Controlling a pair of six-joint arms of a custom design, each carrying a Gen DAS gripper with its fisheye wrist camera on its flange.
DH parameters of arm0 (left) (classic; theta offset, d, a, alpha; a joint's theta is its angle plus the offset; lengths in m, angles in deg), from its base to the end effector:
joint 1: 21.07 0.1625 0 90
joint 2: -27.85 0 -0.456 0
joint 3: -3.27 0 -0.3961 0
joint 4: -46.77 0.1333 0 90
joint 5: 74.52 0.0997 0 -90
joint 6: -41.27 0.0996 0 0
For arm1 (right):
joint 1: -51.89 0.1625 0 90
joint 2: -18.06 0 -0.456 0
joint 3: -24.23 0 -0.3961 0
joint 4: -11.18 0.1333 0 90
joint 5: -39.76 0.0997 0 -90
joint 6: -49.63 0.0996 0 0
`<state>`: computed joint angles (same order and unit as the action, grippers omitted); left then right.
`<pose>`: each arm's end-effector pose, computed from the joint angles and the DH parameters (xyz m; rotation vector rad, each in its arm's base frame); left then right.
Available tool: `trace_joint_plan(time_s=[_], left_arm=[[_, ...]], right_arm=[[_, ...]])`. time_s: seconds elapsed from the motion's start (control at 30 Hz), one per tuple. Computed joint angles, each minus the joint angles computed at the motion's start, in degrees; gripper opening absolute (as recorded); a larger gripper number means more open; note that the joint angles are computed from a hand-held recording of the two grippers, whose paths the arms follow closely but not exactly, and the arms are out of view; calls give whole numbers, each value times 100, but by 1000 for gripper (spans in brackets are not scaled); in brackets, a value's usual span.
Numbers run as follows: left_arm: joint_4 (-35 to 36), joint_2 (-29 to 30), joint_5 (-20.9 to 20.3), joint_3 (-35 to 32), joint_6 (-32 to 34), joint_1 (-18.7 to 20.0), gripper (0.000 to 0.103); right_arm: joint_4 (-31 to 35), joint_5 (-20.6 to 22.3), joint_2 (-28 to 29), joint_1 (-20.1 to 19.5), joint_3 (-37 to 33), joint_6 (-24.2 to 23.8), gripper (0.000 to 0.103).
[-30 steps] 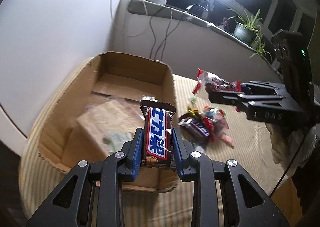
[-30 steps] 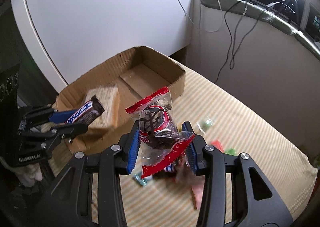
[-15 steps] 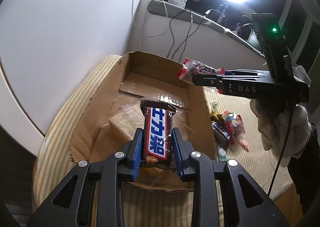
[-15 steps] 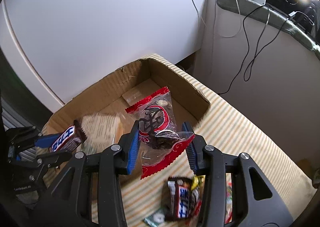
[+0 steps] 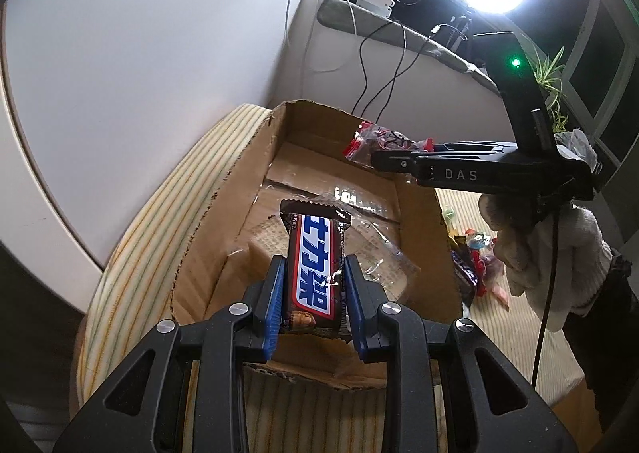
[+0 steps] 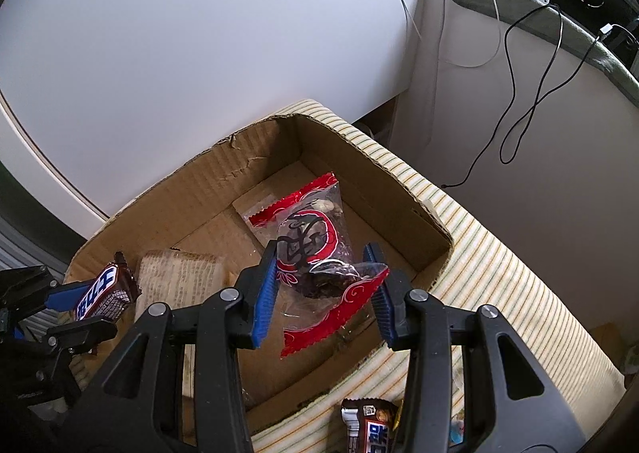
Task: Organize snacks
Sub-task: 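Drop the Snickers bar into the box with the left tool while the right tool drops the red bag in, then grasp the mint pack with the left tool while the right tool grasps the pink candy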
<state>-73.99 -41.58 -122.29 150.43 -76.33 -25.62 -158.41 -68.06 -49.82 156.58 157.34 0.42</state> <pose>-0.2736 -0.1791 0.0792 -0.0818 2.3416 -1.1355 0.2155 -0.4167 0.1581 1.4167 -2.3748 0.2040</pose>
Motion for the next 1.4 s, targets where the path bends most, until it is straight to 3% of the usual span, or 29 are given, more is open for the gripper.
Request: trace_joint_plan(time_s=[0.17, 0.27, 0.3, 0.53, 0.87, 1.13, 1.4], left_arm=[[68, 66, 3, -64, -15, -15, 27], [215, 72, 16, -126, -66, -26, 32], [307, 69, 18, -155, -114, -34, 35], [491, 56, 32, -214, -280, -124, 37], [122, 365, 176, -389, 14, -177, 37], [-543, 856, 297, -632, 618, -105, 37], [-1698, 1526, 356, -893, 1600, 115, 37]], right_arm=[[46, 29, 2, -15, -9, 21, 46], [-71, 58, -32, -16, 27, -11, 65], [-96, 101, -66, -22, 40, -20, 67], [56, 156, -340, -37, 90, 19, 68], [169, 189, -1122, -245, 325, -232, 72], [526, 244, -2006, -763, 514, -674, 72], [776, 228, -2624, -1484, 638, -1267, 72]])
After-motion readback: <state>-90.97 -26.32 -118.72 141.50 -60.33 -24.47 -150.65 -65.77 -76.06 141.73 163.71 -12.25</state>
